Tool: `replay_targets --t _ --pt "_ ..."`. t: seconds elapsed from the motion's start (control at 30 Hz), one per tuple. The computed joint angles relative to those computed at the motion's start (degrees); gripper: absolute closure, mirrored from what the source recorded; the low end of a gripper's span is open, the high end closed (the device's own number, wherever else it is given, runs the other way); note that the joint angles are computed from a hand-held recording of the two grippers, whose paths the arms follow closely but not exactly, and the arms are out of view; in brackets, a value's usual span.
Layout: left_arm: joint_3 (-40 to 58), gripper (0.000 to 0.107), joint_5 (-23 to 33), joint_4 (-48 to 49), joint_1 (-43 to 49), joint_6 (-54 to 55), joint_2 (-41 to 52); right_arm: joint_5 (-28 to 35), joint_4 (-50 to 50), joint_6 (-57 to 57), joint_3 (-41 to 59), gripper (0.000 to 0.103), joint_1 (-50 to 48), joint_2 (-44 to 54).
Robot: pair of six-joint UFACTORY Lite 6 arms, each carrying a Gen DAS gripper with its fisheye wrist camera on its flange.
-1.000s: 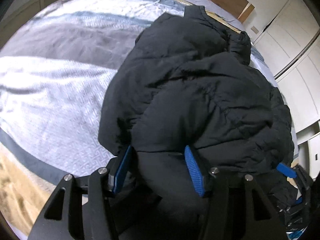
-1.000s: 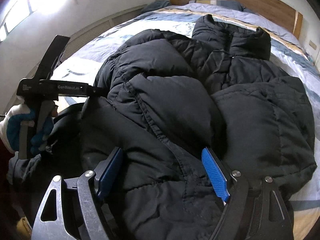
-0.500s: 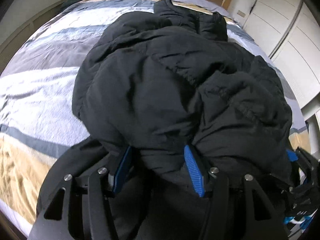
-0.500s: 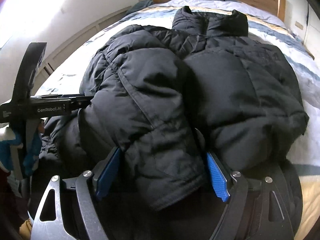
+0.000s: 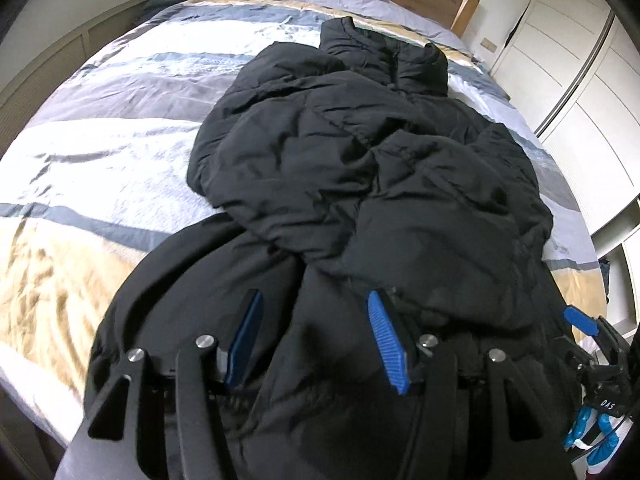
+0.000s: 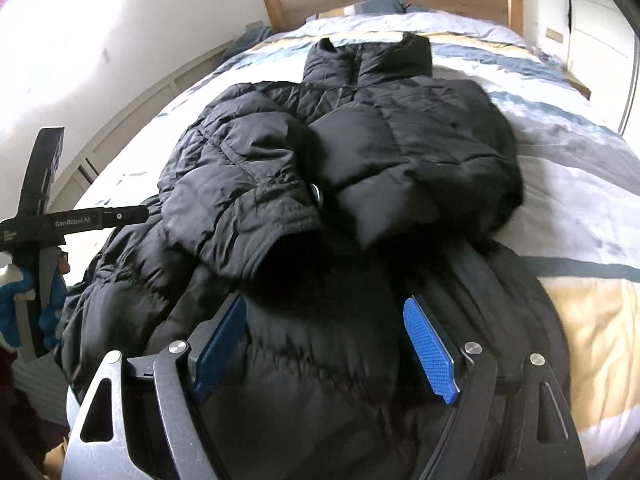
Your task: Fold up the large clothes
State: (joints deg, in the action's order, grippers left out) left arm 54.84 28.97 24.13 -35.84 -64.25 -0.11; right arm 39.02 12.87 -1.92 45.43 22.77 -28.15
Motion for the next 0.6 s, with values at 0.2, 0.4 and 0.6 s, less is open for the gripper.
replay_targets --t 0.2,0.4,0.6 --pt "2.0 0.054 9.4 -3.5 2.5 9.6 -8.2 8.6 1.9 -7.3 1.1 0.023 -9.2 -9.0" --pt "12.8 0.054 17.8 -6.8 10.9 22.2 -9.5 14.4 10.6 -22.2 11.4 0.023 -26.0 -4.2" --pt "31.1 0.054 20.7 -14.2 20.5 34.2 2.0 13.8 11.7 -25.4 27.0 0.023 -29.0 10.4"
